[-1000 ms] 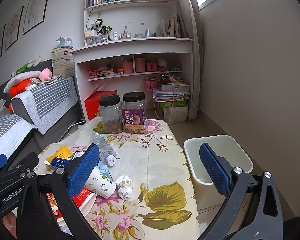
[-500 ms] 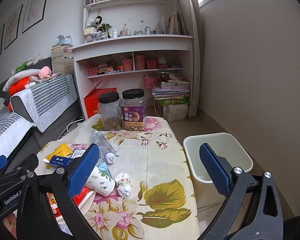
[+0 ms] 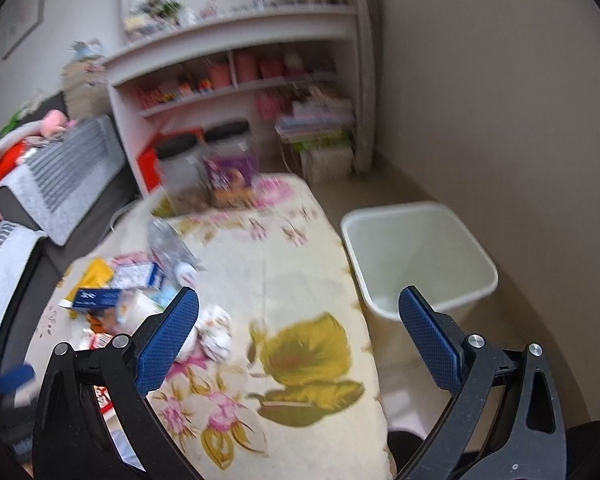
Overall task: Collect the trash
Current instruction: 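Grasp the crumpled foil with the left tool while the right tool grasps the paper cup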
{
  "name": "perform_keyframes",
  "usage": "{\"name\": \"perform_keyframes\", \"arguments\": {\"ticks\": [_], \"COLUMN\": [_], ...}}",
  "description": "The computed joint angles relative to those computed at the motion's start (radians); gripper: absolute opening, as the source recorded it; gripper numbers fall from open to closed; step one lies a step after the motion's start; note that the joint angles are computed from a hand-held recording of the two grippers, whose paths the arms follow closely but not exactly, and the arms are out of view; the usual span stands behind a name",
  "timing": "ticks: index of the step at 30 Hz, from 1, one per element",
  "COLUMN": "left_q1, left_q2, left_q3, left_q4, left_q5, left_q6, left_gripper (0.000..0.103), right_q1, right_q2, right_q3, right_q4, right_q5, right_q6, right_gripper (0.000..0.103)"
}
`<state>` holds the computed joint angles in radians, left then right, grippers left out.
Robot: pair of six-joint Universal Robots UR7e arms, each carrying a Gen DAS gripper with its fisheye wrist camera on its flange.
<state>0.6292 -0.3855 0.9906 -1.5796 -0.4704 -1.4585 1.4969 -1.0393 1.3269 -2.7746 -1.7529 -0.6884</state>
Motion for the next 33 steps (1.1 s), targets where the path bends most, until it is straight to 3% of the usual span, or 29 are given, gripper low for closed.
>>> {"name": "perform_keyframes", "arguments": {"ticks": [2, 4, 8, 12, 15, 17, 20, 24, 26, 33], "left_q1": [0.010, 0.020, 0.044, 0.061, 0.075, 0.074, 0.071, 0.050, 0.038, 0.033], "left_q2": [0.023, 0.052, 0.064, 0.087, 0.082, 0.095, 0.066, 0.004, -0.035, -0.104], "left_q3": [-0.026, -0.058, -0.058, -0.081, -0.060, -0.083, -0.032, 0.046, 0.084, 0.096], "left_q4": [0.014, 0.060, 0.019, 0.016, -0.065, 0.000, -0.064, -0.129, -0.153, -0.039], "left_q5": [-0.067, -0.104, -0.244, -0.297, -0.357, -0.349, -0.346, -0.296, -0.265, -0.179], "left_q6": [0.025, -0.007, -0.034, -0.051, -0.004, -0.023, 0.003, 0.021, 0.026, -0.042], "left_gripper": [0.096, 0.096, 0.096, 0.096, 0.083, 0.074, 0.072, 0.072, 0.072, 0.072], "right_q1": [-0.001, -0.001, 0.005, 0.011, 0.018, 0.021, 0.027, 0.054, 0.068, 0.102], "right_q2": [0.015, 0.025, 0.040, 0.049, 0.058, 0.064, 0.076, 0.095, 0.100, 0.160], "right_q3": [-0.023, -0.056, -0.087, -0.090, -0.083, -0.082, -0.092, -0.089, -0.095, -0.149], "right_q4": [0.010, 0.103, 0.201, 0.231, 0.233, 0.232, 0.246, 0.222, 0.284, 0.441], "right_q5": [-0.036, -0.077, -0.135, -0.164, -0.192, -0.203, -0.201, -0.189, -0.168, -0.144], "right_q6": [-0.025, 0.012, 0.022, -0.008, -0.045, -0.053, -0.088, -0.248, -0.339, -0.494], "right_gripper": [0.096, 0.096, 0.096, 0.096, 0.096, 0.096, 0.096, 0.096, 0.096, 0.096]}}
